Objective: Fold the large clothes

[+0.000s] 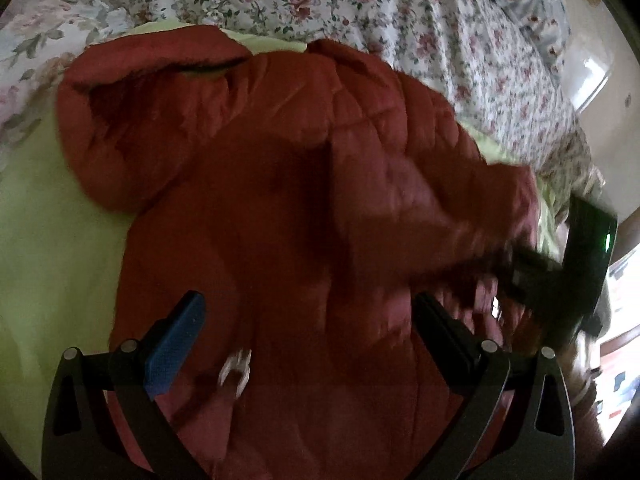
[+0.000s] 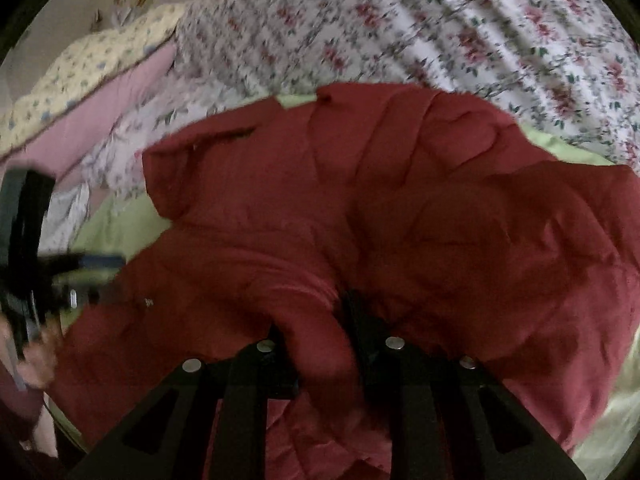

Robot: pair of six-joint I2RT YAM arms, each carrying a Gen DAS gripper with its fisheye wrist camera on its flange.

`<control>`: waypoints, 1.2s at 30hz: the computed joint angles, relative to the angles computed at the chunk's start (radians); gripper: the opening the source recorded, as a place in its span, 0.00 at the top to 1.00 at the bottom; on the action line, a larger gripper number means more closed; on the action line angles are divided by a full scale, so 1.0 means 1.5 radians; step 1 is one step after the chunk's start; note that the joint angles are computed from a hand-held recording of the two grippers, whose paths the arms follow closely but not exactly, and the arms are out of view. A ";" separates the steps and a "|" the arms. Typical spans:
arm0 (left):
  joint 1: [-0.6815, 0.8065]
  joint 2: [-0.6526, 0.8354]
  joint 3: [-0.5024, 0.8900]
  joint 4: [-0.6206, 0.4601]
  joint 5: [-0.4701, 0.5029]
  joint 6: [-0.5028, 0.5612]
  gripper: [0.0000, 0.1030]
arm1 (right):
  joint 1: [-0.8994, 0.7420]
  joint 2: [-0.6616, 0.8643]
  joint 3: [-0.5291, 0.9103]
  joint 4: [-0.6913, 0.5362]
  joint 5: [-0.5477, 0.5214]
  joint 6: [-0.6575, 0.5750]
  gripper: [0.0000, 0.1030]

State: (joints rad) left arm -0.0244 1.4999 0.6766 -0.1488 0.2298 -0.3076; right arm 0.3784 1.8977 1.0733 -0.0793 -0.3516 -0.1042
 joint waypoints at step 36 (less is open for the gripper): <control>0.029 0.190 0.177 0.064 -0.139 0.092 0.80 | -0.117 0.055 0.053 0.014 0.099 0.109 0.37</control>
